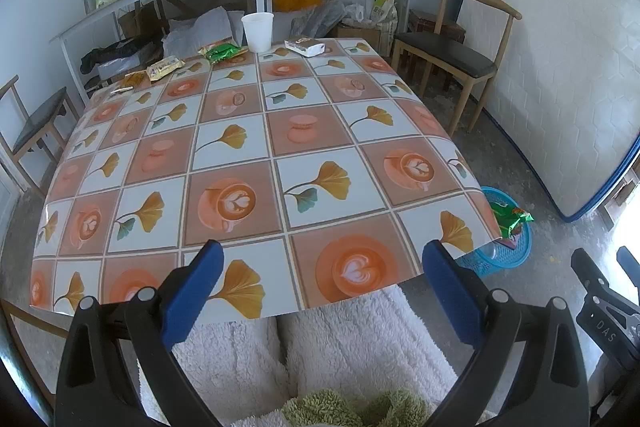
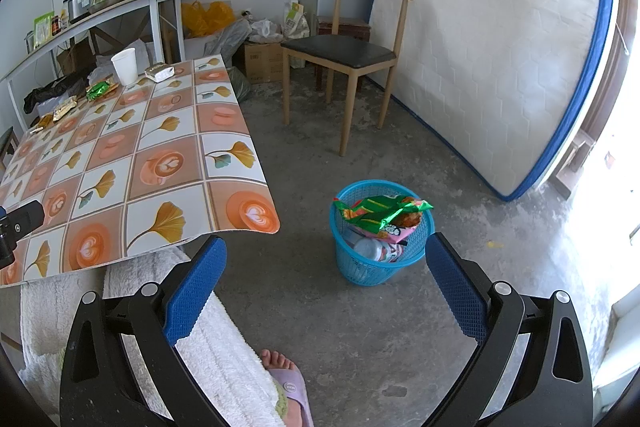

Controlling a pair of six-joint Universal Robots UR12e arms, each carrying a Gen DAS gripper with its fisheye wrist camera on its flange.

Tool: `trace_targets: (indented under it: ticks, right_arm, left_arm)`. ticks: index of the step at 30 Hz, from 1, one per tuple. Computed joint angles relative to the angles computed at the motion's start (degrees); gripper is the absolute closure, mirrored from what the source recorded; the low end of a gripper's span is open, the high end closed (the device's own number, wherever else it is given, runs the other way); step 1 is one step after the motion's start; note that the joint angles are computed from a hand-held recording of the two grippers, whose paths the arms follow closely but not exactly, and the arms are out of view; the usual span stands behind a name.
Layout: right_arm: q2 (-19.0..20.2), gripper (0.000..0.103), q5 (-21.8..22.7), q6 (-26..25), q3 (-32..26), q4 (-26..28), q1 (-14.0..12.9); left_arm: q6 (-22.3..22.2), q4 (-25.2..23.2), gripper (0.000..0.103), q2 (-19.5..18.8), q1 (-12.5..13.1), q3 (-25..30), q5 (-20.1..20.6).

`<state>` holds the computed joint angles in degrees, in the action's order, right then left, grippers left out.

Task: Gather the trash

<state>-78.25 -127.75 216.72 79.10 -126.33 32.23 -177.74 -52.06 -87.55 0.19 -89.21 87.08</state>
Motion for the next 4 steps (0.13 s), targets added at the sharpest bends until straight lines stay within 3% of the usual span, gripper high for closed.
trace_targets:
  ticks: [4]
  right_arm:
    - [0.0,0.007,0.0,0.1,0.0,0.1,0.0]
  left_arm:
    - [0.1,-0.2,0.006,0.0,0.1,0.0,-0.1]
